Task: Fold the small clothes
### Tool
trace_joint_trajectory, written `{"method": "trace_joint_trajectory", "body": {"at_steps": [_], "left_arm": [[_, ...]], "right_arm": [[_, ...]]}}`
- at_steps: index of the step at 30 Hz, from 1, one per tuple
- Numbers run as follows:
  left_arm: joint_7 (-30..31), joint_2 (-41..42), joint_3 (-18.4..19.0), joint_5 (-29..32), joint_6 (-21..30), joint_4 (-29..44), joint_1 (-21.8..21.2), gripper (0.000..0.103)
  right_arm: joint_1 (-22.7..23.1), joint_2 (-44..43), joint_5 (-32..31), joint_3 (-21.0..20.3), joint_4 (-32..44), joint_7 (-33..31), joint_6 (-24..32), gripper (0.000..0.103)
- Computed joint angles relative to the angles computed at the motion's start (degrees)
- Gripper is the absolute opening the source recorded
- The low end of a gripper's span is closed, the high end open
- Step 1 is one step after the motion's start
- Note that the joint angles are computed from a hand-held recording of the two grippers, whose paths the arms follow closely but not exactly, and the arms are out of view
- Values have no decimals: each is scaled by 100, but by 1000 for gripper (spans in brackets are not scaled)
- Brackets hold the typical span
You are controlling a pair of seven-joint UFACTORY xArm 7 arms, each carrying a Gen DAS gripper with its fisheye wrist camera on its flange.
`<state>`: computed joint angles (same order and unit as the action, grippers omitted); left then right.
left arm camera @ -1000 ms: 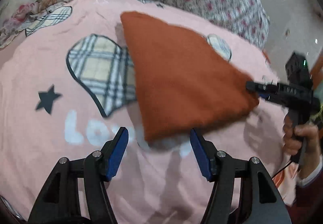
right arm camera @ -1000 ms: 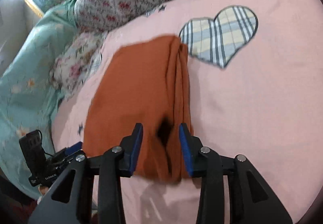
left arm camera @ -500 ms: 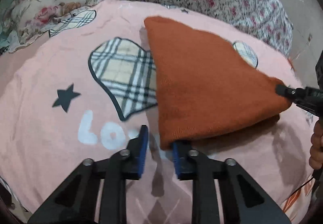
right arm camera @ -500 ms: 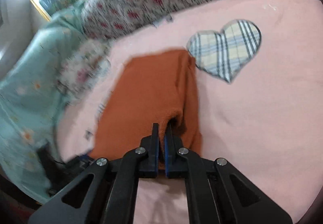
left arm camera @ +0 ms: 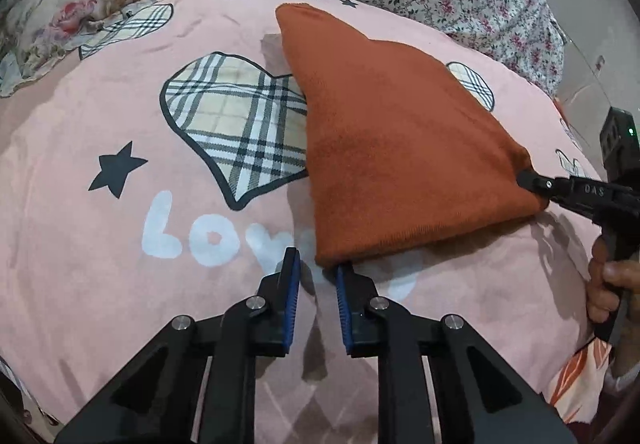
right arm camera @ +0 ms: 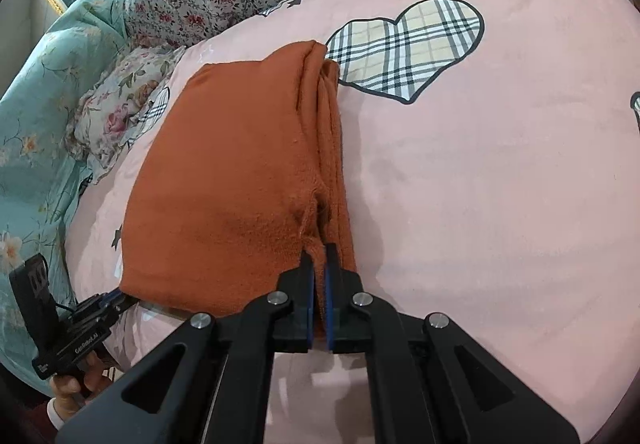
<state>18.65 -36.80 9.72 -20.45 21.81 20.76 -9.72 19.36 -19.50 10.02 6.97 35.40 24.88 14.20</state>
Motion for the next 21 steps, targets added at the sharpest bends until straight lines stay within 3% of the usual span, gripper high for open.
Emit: {"method": "trace_joint_trajectory", "body": {"at_steps": [3, 6, 9, 12, 14, 17, 19, 21], "left_arm": [[289, -204, 226, -37, 377, 67, -71, 17], [737, -622, 598, -325, 832, 156, -207, 18], [1145, -691, 826, -740, 981, 352, -435, 22], [1514, -362, 965, -1335, 831, 629, -811, 24], [1813, 3, 1052, -1767, 728, 864, -1082, 25], [2166, 614, 1163, -2291, 834, 1252, -1296, 28], [1898, 1206, 922, -2148, 988, 1520, -1039, 20], [1948, 1489, 863, -2237, 1194, 1624, -930, 16]], "right_arm": [[-48, -72, -39, 18, 35, 85, 202, 4], [-135, -365, 35, -33, -18, 279, 481, 18], [-415, -562, -235, 117, 68, 549, 472, 18], [23, -144, 34, -166, 487, 91, 101, 18], [477, 416, 504, -438, 944, -562, 28, 19], [301, 1197, 585, -287, 1554, -633, 236, 19], [-194, 1535, 43, 69, 1759, -131, 322, 18], [-208, 1694, -20, -60, 1728, 148, 260, 8]]}}
